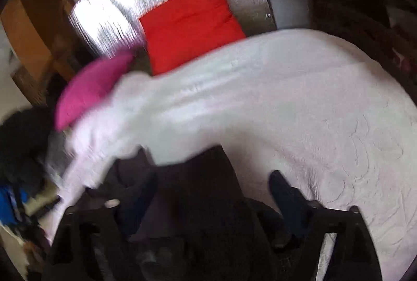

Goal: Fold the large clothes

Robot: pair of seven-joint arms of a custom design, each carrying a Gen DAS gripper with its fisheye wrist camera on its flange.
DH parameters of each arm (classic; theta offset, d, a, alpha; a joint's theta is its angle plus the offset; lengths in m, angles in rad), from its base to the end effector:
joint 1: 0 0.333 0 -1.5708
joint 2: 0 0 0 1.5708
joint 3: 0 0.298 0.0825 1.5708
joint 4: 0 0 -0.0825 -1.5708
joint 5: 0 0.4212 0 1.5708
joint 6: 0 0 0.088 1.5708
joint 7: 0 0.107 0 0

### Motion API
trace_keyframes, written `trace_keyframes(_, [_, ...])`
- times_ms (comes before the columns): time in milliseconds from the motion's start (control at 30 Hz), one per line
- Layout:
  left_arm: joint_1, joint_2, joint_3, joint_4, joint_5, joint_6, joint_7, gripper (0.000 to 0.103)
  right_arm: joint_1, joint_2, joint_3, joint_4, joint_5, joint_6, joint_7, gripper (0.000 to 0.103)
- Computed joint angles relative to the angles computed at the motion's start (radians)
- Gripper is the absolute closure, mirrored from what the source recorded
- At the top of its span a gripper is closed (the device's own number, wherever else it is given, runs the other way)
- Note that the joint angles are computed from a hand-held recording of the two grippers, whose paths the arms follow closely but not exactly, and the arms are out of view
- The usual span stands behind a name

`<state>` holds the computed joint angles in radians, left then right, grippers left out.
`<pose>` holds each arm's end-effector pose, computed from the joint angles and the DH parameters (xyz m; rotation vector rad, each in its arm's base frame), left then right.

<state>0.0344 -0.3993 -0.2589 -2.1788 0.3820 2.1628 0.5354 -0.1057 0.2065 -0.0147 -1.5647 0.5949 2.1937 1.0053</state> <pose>0.5019 -0.1127 0.5637 -2.3434 1.1548 -0.3768 0.6938 -0.0630 0.5492 -1.9082 1.5657 -0.1752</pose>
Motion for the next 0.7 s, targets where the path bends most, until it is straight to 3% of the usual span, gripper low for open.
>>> trace_keyframes(67, [-0.016, 0.006, 0.024, -0.017, -0.05, 0.028, 0.043, 0.03, 0.029, 0.012, -0.004, -0.006, -0.111, 0.007, 0.027, 0.051])
trace_keyframes(133, [-0.022, 0.015, 0.029, -0.03, -0.067, 0.053, 0.08, 0.034, 0.062, -0.01, -0.009, -0.058, -0.231, 0.079, 0.063, 0.068])
trace_keyframes(167, [-0.026, 0.019, 0.029, -0.036, -0.07, 0.075, 0.106, 0.058, 0.065, -0.023, -0.007, -0.076, -0.246, 0.106, 0.063, 0.071])
trace_keyframes(233, [-0.037, 0.026, 0.033, -0.043, -0.092, 0.126, 0.146, 0.087, 0.061, -0.054, -0.003, -0.11, -0.222, 0.164, 0.042, 0.082])
trace_keyframes(300, [-0.017, 0.048, -0.01, -0.016, -0.02, 0.098, 0.117, 0.09, 0.066, -0.08, -0.002, -0.142, -0.21, 0.24, 0.035, 0.084])
trace_keyframes(367, [-0.011, 0.052, -0.027, -0.011, 0.035, 0.097, 0.077, 0.102, 0.073, -0.097, -0.005, -0.163, -0.207, 0.287, 0.04, 0.085])
trace_keyframes(467, [0.006, 0.024, -0.031, -0.028, 0.093, 0.123, -0.003, 0.102, 0.083, -0.099, -0.013, -0.18, -0.236, 0.33, 0.073, 0.085])
trace_keyframes(567, [0.013, 0.005, -0.034, -0.035, 0.118, 0.101, -0.043, 0.102, 0.076, -0.077, -0.017, -0.165, -0.227, 0.315, 0.102, 0.085])
trace_keyframes(700, [-0.011, 0.017, 0.008, -0.036, 0.037, 0.122, 0.023, 0.098, 0.066, -0.072, -0.019, -0.171, -0.228, 0.337, 0.145, 0.086])
